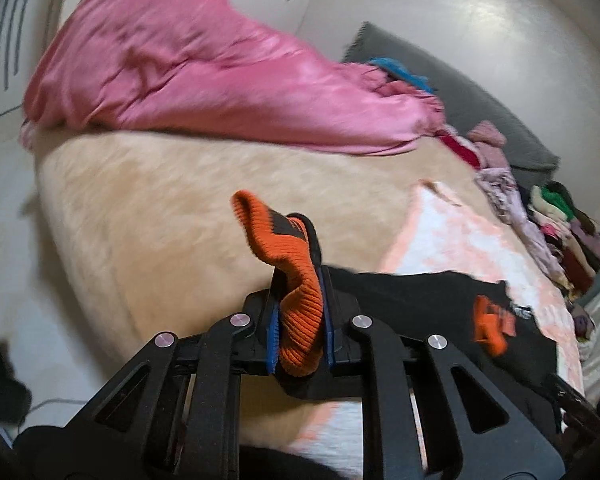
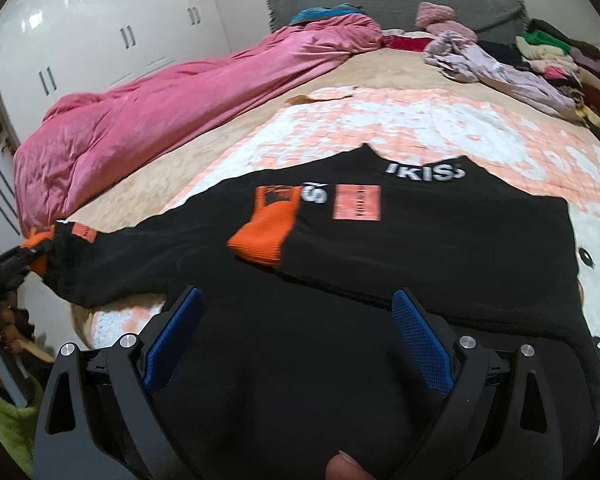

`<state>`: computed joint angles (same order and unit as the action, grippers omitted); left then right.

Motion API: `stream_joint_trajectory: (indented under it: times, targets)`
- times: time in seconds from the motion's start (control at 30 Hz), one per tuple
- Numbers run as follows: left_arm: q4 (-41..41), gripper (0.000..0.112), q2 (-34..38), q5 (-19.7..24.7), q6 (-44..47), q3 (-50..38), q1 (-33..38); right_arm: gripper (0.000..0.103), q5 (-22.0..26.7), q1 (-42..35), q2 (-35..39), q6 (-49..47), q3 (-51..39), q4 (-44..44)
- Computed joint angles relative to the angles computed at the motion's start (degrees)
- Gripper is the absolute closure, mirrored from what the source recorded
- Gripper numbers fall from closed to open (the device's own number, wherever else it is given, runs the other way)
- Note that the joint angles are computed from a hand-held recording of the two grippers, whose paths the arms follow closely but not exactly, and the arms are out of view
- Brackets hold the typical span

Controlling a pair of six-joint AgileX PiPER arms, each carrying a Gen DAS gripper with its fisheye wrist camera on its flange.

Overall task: Fold small clothes
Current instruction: 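Carry the second sleeve across the shirt body with the left tool and release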

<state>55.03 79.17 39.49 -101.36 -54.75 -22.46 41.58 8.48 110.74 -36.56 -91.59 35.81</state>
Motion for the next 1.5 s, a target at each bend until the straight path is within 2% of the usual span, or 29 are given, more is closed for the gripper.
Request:
stream_joint_trajectory:
  times: [0.1, 0.2, 0.37, 0.67, 0.93, 1.03, 1.1, 1.17, 1.27, 1.37, 1.43, 1.5]
  targets:
    - [-0.8, 0.104, 3.0, 0.0, 3.1, -6.1, -2.3, 0.008, -1.2, -1.6, -0.6, -0.7, 1.1, 0.5]
    - [-1.8, 0.104, 7.4, 0.3, 6.1, -13.3, -4.5, 0.008, -0.5, -4.1, -0.4, -1.5, 0.9, 2.2]
    - [-6.6, 0.104, 16.2, -0.6, 15.2, -26.8, -7.3, 0.008, -0.2, -8.3, -0.4, -2.2, 0.8, 3.4]
    - [-23.8, 0.104, 36.6, 0.9, 37.3, -55.3, -10.1, 0.008, -0.6, -15.4, 0.8, -1.5, -0.4, 3.5]
    - [-36.9, 0.104, 51.1, 6.0, 51.3, -72.5, -11.5, 0.008, -0.8, -20.0, 2.7, 0.5, -1.8, 3.0]
    - [-44.8, 0.096, 52.4, 3.0, 57.5, -71.3, -10.7, 0.008, -0.7, -20.2, 3.3, 1.5, -2.6, 2.0]
    - [-51.0, 0.087, 52.0, -0.2, 62.4, -68.3, -10.1, 0.008, -0.9, -20.0, 3.3, 2.2, -3.1, 1.5]
    - [-51.6, 0.084, 52.3, -0.9, 63.1, -68.0, -10.5, 0.008, -1.0, -19.7, 3.1, 2.4, -3.4, 1.6]
    - [-55.4, 0.079, 49.0, -5.4, 66.0, -61.5, -10.0, 0.008, -0.3, -18.9, 3.3, 2.6, -4.6, 1.5]
    - [-49.4, 0.077, 44.0, -10.0, 60.1, -53.4, -10.1, 0.008, 0.9, -16.2, 3.7, 2.3, -5.5, 0.9]
    - [-39.9, 0.074, 41.4, -9.3, 51.9, -50.1, -10.5, 0.008, 2.0, -14.3, 4.4, 2.0, -6.1, 0.6]
    - [-29.6, 0.071, 39.7, -6.5, 43.9, -48.1, -11.1, 0.008, 3.4, -11.9, 5.4, 1.7, -7.3, 0.5]
